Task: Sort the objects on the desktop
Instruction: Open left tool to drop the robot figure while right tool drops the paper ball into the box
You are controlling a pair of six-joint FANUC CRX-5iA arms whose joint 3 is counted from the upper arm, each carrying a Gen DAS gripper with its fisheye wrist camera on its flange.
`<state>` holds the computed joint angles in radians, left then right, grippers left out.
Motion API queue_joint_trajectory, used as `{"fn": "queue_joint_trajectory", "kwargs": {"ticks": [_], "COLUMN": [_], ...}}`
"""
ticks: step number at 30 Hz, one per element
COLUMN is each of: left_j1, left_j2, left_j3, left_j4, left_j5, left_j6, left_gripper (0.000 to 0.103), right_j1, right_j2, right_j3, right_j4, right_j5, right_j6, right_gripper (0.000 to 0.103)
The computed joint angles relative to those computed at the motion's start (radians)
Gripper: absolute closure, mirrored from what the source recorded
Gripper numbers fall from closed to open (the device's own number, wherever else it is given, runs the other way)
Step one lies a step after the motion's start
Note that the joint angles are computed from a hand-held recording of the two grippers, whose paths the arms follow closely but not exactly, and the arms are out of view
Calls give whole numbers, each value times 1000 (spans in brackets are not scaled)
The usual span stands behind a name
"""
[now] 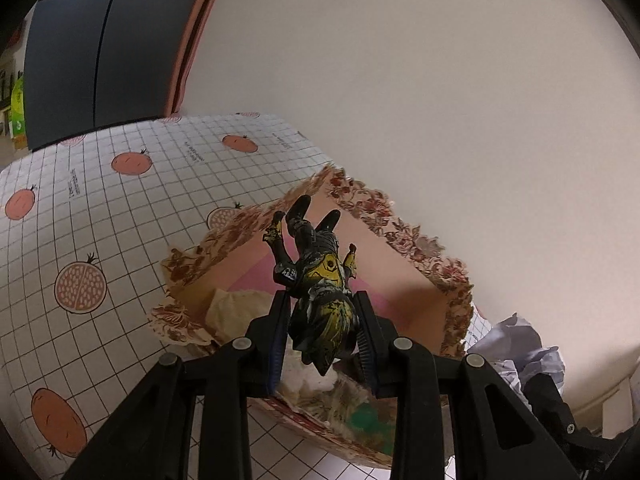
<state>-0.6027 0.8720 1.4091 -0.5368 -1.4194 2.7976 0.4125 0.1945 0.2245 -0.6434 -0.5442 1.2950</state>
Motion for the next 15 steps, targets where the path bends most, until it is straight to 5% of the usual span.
{"fn": "queue_joint_trajectory", "kwargs": {"ticks": [15], "left_j1": [8], "left_j2": [35], "left_j3": [55], "left_j4": [26], "left_j5": [-51], "left_j6": [-18], "left_gripper": [70], "right_j1": [-10], "right_j2": [10], "right_j3": [13], "right_j4": [-14], "right_j5": [-40], "right_j6": [36], "right_gripper": [14]}}
